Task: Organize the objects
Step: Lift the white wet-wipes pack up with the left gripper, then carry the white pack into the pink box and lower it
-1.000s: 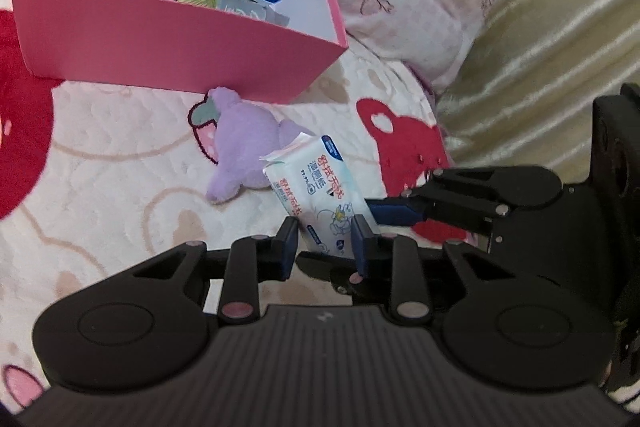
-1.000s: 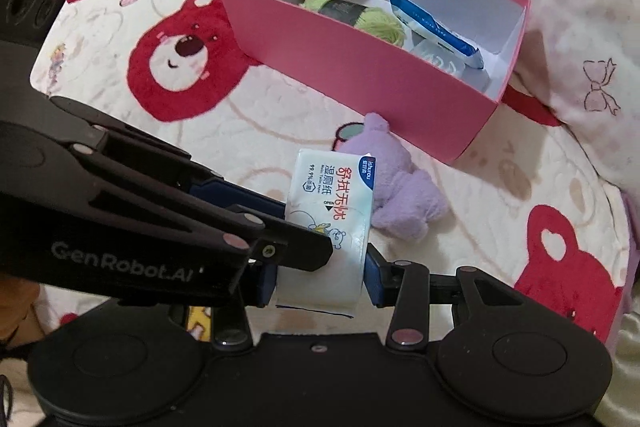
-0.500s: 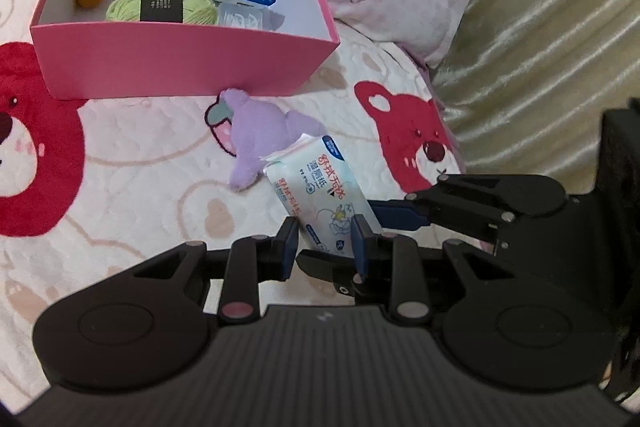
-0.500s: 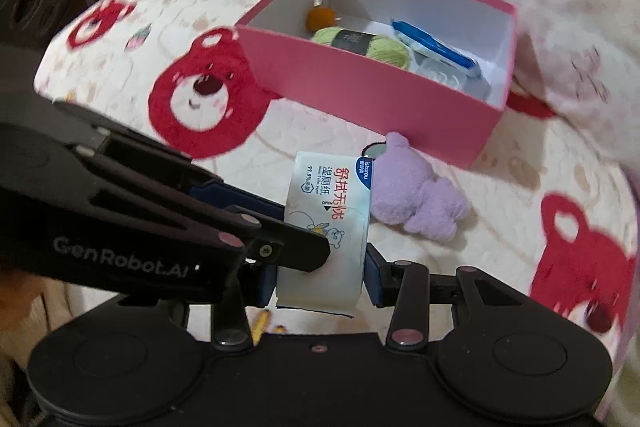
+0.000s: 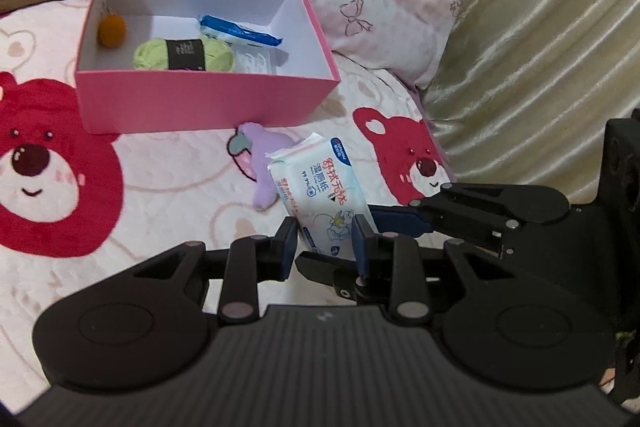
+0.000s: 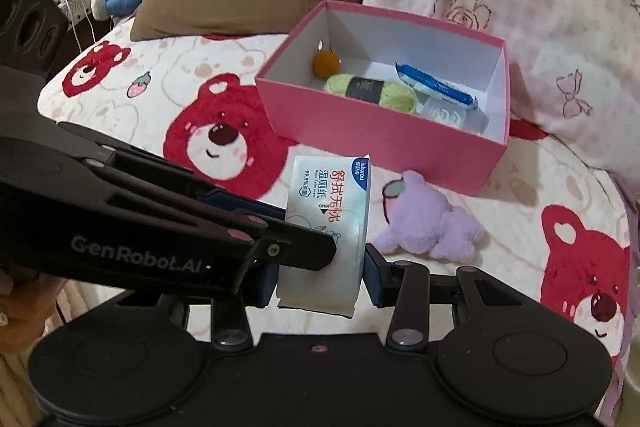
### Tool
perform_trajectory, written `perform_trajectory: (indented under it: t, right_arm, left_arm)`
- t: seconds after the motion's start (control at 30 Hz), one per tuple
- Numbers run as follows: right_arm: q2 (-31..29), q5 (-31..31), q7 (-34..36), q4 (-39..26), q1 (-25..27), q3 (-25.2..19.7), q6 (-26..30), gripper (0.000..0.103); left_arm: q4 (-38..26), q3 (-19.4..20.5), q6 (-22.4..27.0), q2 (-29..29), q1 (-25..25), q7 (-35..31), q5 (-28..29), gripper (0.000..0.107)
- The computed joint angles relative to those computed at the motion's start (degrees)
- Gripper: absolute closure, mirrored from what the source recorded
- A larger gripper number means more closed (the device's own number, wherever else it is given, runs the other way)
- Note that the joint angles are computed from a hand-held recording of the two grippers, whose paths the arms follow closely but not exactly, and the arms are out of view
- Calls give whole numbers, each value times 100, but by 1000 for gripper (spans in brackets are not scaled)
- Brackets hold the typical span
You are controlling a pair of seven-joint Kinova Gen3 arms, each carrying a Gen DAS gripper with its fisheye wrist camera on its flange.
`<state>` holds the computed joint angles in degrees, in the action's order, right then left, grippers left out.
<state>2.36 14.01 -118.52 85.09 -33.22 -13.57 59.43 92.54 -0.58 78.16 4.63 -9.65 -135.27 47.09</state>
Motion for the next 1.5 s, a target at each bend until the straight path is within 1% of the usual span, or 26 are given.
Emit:
perform_trajectory:
  t: [0.1, 0.27, 0.37, 0.5, 0.63, 0.77, 0.83, 0.9, 0.97, 1.07, 1.13, 1.2, 1.27, 1.3, 1.37, 1.43, 1.5]
  right_arm:
    - [95, 104, -104, -160, -91, -36, 56, 55]
    - [229, -13, -95, -350, -116, 29, -32, 55]
    - [327, -15, -92, -458, -155, 66, -70, 55]
    - [470, 6, -56, -665, -188, 136, -107, 55]
    - [631, -40, -68, -925, -164, 248, -160, 55]
    - [816, -105, -57, -1160, -129, 354, -232, 55]
    - [907, -201, 93, -1286, -63, 392, -267, 55]
    - [1047, -444, 330, -1501, 72, 422, -257, 55]
    - [1169, -564, 444, -1682, 139, 478, -283, 55]
    - [1395, -783, 650, -2000, 251, 536, -284, 55]
    - [1514, -929, 767, -2149, 323, 566, -312, 55]
    - [1660, -924, 822, -2336, 322, 638, -302, 55]
    - [1837, -947, 851, -2586, 326, 699, -160, 55]
    - [1916, -987, 799, -2648, 346, 735, -178, 55]
    - [1961, -1075, 674, -2517, 385, 797, -447, 56]
    - [1901, -1049, 558, -2143, 403, 818, -913, 56]
    - [1856, -1099, 682, -1781, 555, 712, -1380, 56]
  left_arm:
    - [-298, -3, 150, 104, -9, 302, -175, 79]
    - [-845, 70, 410, 400, -53, 708, -393, 78]
    - [-1109, 128, 533, 562, -119, 855, -438, 78]
    - [-1377, 206, 522, 711, -195, 978, -398, 78]
    - [-1321, 245, 107, 713, -214, 1216, -218, 76]
    - [-1559, 326, -28, 888, -212, 1393, -204, 76]
    - [-1595, 360, -156, 946, -253, 1423, -118, 76]
    - [-1413, 391, -493, 907, -331, 1285, 143, 76]
    - [-1282, 417, -878, 827, -301, 1120, 237, 76]
    - [-1500, 435, -1106, 915, -171, 1342, 58, 76]
    - [-1685, 490, -1170, 1091, -163, 1446, 52, 76]
    - [-1897, 557, -1214, 1294, -124, 1623, -38, 76]
    - [-1960, 620, -1452, 1383, -39, 1708, -174, 76]
    - [-1950, 648, -1590, 1408, 6, 1743, -245, 76]
    - [-1960, 715, -1743, 1488, 41, 1742, -360, 76]
    - [-1888, 770, -1948, 1531, 83, 1686, -451, 76]
    - [-1897, 806, -2145, 1607, 197, 1673, -652, 76]
